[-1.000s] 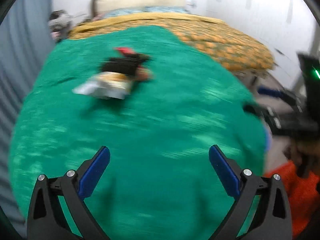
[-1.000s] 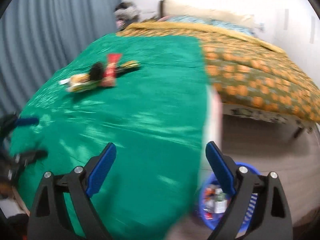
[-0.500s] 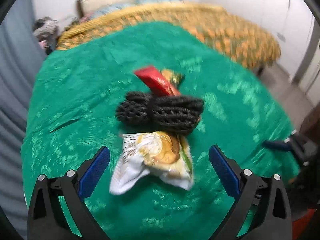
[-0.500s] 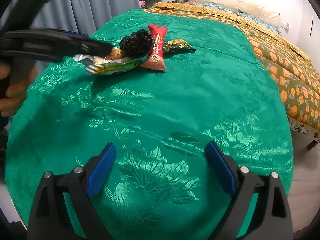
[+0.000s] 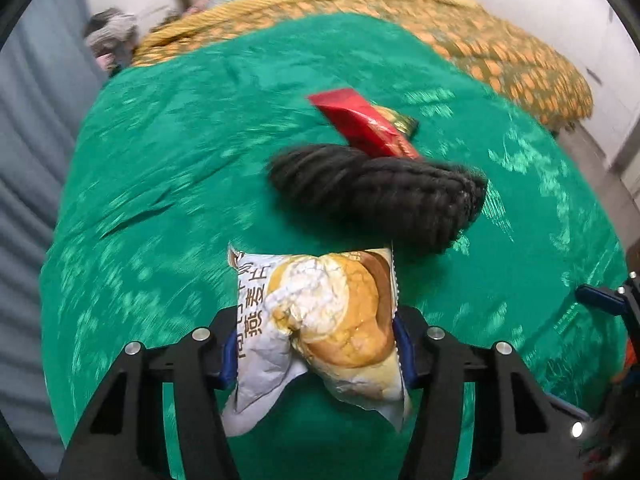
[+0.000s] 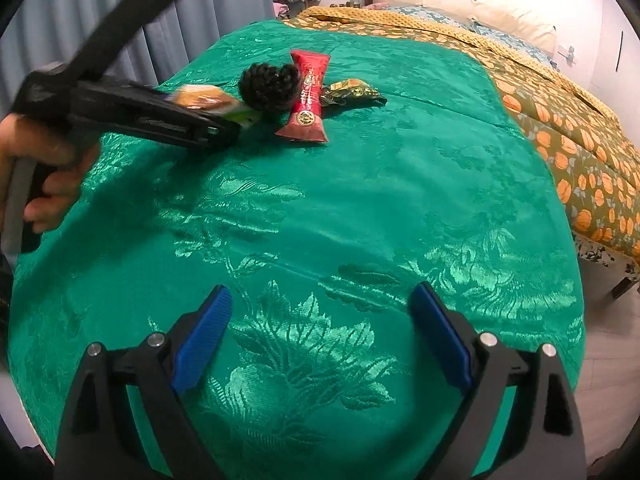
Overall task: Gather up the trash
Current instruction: 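Grasp the bread bun package with the left gripper and lift it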
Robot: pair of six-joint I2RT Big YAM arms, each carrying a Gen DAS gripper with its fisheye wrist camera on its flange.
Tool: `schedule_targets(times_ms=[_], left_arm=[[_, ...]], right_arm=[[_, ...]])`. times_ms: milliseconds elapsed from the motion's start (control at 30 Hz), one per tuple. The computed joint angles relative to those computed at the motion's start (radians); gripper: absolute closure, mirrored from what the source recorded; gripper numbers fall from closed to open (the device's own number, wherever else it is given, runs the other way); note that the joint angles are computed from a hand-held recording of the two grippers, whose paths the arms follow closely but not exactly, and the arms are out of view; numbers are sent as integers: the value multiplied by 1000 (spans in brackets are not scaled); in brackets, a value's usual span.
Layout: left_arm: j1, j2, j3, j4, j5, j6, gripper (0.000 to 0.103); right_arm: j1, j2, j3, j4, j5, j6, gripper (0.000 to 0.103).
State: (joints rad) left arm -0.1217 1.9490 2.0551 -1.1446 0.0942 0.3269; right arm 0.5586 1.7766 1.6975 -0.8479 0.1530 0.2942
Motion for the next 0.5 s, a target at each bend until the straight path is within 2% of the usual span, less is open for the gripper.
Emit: schedule_targets(times_ms=[233,333,433,467,500], left_arm=[[93,-276,-396,209,23,-101,45],[119,-345,-508,275,46,-124,43],[123,-371,-559,321,35,-132,31],[121,-371,-563,331,28,-133,21],[119,-371,-566,338,19,-136,17]], right_arm=[[0,1,2,-1,2,0,14],[1,0,1,-3,6,-1,14],[3,0,1,-4,9,0,14],[3,0,1,-5,9,0,14],[3,0,0,-4,10,1,14]])
